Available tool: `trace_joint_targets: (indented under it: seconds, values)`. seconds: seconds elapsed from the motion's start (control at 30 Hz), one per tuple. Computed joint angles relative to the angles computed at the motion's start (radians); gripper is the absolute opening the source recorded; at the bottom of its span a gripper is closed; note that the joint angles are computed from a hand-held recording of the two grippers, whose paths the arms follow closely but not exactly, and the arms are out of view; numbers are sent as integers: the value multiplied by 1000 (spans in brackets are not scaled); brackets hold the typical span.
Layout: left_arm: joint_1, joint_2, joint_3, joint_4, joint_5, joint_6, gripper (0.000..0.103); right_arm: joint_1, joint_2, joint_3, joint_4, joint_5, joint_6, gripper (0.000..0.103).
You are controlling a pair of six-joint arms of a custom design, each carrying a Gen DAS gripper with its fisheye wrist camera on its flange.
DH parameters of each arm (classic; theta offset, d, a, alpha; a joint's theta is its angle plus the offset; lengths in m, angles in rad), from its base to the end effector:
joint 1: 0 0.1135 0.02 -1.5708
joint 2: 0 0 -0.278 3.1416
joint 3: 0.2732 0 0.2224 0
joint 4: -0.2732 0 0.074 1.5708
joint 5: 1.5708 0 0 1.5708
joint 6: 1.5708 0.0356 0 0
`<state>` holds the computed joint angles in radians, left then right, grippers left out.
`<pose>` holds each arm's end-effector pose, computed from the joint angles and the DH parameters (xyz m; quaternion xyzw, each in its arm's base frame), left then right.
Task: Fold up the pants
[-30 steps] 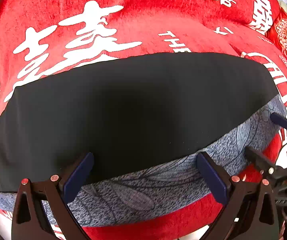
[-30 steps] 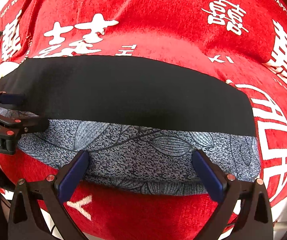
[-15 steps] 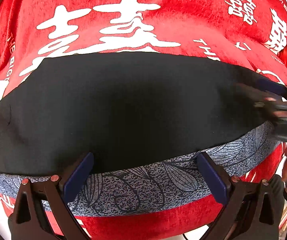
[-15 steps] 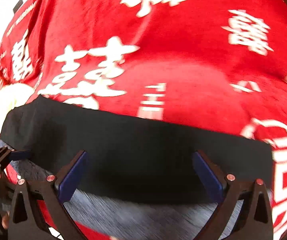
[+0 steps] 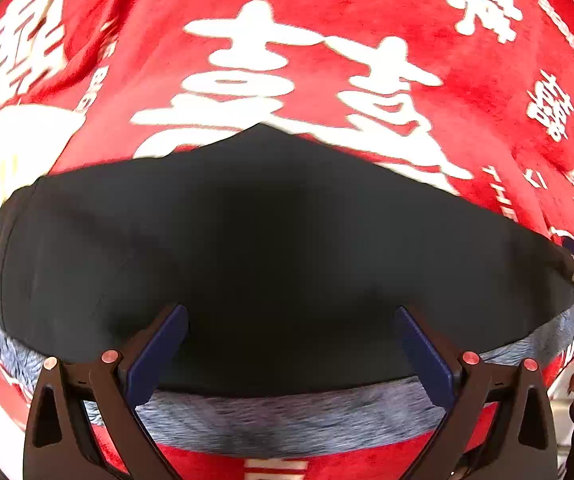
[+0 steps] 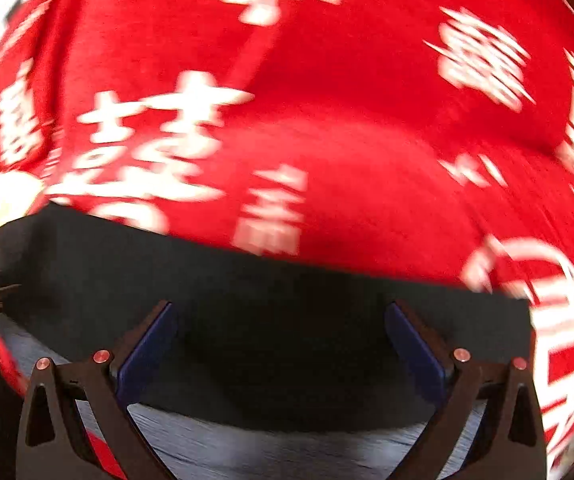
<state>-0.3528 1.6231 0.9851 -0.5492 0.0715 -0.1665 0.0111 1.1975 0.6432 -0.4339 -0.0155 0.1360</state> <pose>0.2650 -0.1003 0.2102 0.0980 0.9761 -0.0828 0.1751 0.1926 0.0027 0.2191 0.0576 0.9561 0.0285 0.2859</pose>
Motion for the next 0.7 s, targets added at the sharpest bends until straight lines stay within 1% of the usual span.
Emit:
trace_joint_targets:
  seconds: [0.03,0.07,0.13,0.2,0.23,0.3,0.33,0.4,0.43,0.5,0.57,0.6,0.67,0.7]
  values:
    - [22,-10,-26,11,12,8,103,80,61,54,10,9,39,103]
    - [43,-20,-49,21,24,23,103,179,161,135,27,39,75,103]
    - [71,-57,-112,53,39,62,103,311,332,279,37,86,102,103]
    - [96,-107,-160,53,45,131,103,380,473,412,20,79,107,103]
    - [110,-126,-174,45,48,165,103,417,555,501,-4,81,116,103]
    - [139,-169,-187,19,61,226,103,476,635,591,-25,78,138,103]
    - [160,-186,-180,1,66,250,103,497,652,612,-33,75,146,103]
    - [249,-227,-157,-35,138,328,103,533,705,683,-49,71,158,103]
    - [301,-230,-138,-47,175,365,103,546,708,691,-30,50,161,103]
    - [420,-188,-76,-65,240,428,103,553,704,685,9,-42,158,103]
    - [511,-100,-12,-84,301,462,103,553,726,696,31,-140,154,103]
    - [560,-26,34,-98,328,485,103,547,745,702,42,-194,157,103]
    - [602,67,74,-97,323,498,103,532,803,733,43,-274,175,103]
    - [615,97,78,-85,305,506,103,524,828,742,47,-276,188,103]
